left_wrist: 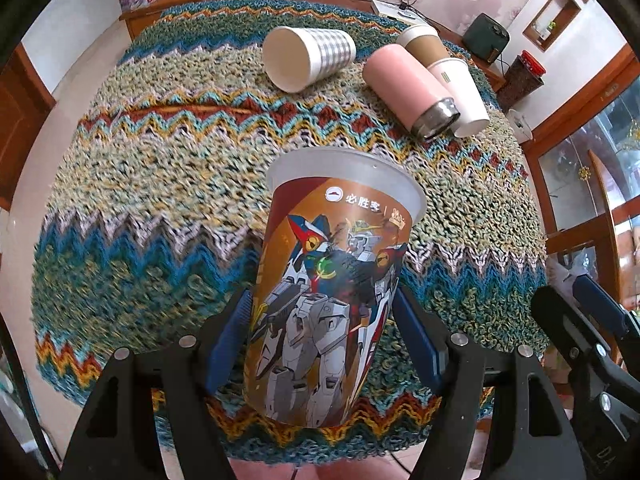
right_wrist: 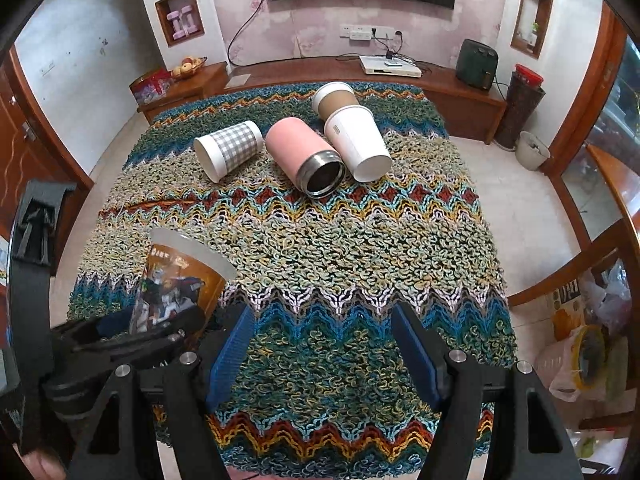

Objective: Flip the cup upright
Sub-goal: 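Lift the orange cup with the left gripper and carry it toward the right tool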

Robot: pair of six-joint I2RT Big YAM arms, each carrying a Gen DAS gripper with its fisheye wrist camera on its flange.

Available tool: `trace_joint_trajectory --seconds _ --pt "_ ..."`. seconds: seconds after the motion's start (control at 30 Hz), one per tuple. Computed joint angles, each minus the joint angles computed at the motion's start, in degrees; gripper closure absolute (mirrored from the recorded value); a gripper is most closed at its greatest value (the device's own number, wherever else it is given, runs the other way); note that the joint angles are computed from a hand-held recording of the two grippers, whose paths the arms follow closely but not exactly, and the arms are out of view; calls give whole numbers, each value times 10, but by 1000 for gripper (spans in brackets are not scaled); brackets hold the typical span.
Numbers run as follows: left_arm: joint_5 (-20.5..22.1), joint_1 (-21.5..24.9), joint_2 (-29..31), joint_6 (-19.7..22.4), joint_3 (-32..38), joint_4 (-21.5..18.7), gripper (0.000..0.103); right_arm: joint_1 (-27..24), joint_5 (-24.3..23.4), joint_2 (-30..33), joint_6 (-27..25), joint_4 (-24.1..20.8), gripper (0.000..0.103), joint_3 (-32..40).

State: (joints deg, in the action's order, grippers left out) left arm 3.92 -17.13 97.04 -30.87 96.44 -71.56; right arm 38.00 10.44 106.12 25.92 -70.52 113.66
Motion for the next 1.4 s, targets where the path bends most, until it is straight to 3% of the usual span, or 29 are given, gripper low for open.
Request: trace_joint_trajectory --seconds 0.33,0.73,0.93,1.4 --pt "10 -16 -8 -41 -39 31 28 -5 -1 -17 10 31 31 -45" --pt "-20 -33 -20 -27 -68 50 26 -7 1 -36 15 53 31 -83" --pt "2 -25 -36 -31 -82 55 12 -9 -8 -45 15 60 31 -91" --pt "-40 5 -109 -37 -100 -7 9 3 -82 -38 19 65 31 -67"
